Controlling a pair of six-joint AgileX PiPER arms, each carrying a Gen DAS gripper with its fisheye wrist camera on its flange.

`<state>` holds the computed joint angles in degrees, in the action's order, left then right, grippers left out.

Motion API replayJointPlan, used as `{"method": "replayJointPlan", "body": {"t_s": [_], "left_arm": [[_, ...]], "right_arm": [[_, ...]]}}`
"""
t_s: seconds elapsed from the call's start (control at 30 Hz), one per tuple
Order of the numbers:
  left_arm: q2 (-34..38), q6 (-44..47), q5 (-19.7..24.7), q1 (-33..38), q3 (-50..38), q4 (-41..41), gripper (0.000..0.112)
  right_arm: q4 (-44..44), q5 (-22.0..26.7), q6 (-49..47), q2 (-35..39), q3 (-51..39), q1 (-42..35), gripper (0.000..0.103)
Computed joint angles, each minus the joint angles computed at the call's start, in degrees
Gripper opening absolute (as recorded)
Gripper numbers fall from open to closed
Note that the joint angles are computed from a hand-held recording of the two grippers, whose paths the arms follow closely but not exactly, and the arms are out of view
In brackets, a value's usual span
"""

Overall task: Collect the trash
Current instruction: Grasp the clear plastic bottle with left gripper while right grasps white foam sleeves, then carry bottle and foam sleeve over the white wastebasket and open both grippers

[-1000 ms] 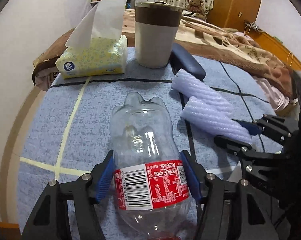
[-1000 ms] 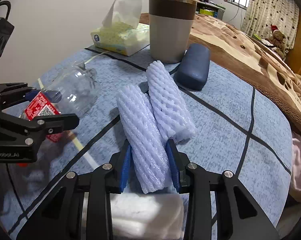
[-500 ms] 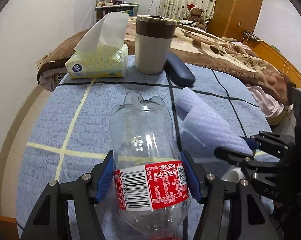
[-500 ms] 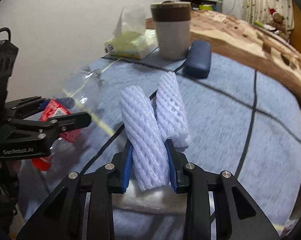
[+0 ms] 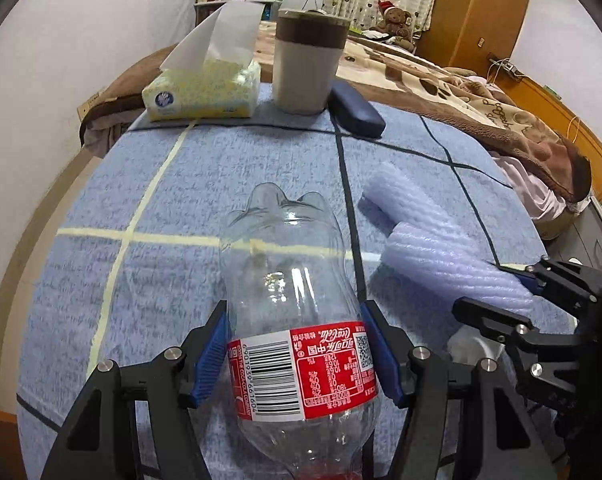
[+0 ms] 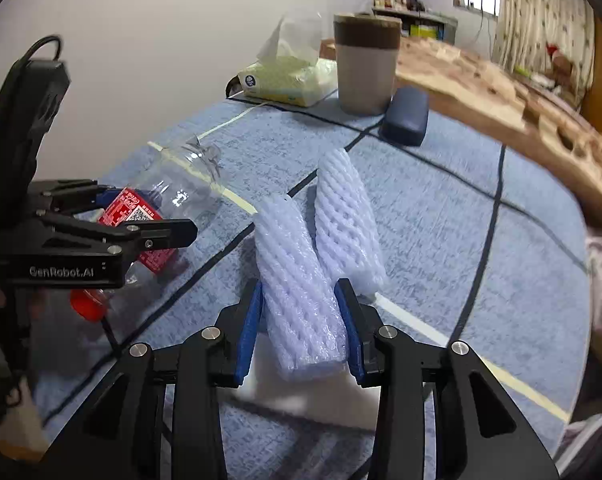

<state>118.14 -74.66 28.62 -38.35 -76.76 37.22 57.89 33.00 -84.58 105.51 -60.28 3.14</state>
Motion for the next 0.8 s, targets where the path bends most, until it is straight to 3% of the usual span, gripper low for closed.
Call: {"method": "replayJointPlan", "body": {"t_s": [0.1,0.27,0.33,0.37,0.47,0.8], "left_arm": [[-0.5,-1.6,-0.8,0.1,1.4,1.0,0.064],[-0.9,-2.5,-1.0,0.1,2.2,2.0,0.064],[-1.0,-2.8,-0.8,-0.1,2.3,2.4,0.064],[-0.9,-2.9,-0.5,-0.2,2.3,2.6,0.064],[-1.3,-4.9,-0.3,-1.0,2.7,4.1,0.064],[-5.4,-11.9,2.3,-5.4,4.1,10.6,0.064]], "right_arm": [[-0.5,-1.0,-1.7,-1.0,1.6,0.3,0.046],[0.6,0.4,-2.1,-1.0,1.9,-0.8,0.046],[0.6,1.3,-1.0,-0.6,1.4,-1.0,0.042],[0.5,0.7,-0.5,-0.6,1.4,-0.7,0.033],[1.9,-0.5,-1.4,-1.5,2.9,-0.3,0.029],[12.4,3.6,-8.3,-8.0,8.4,-6.4,0.028]]}}
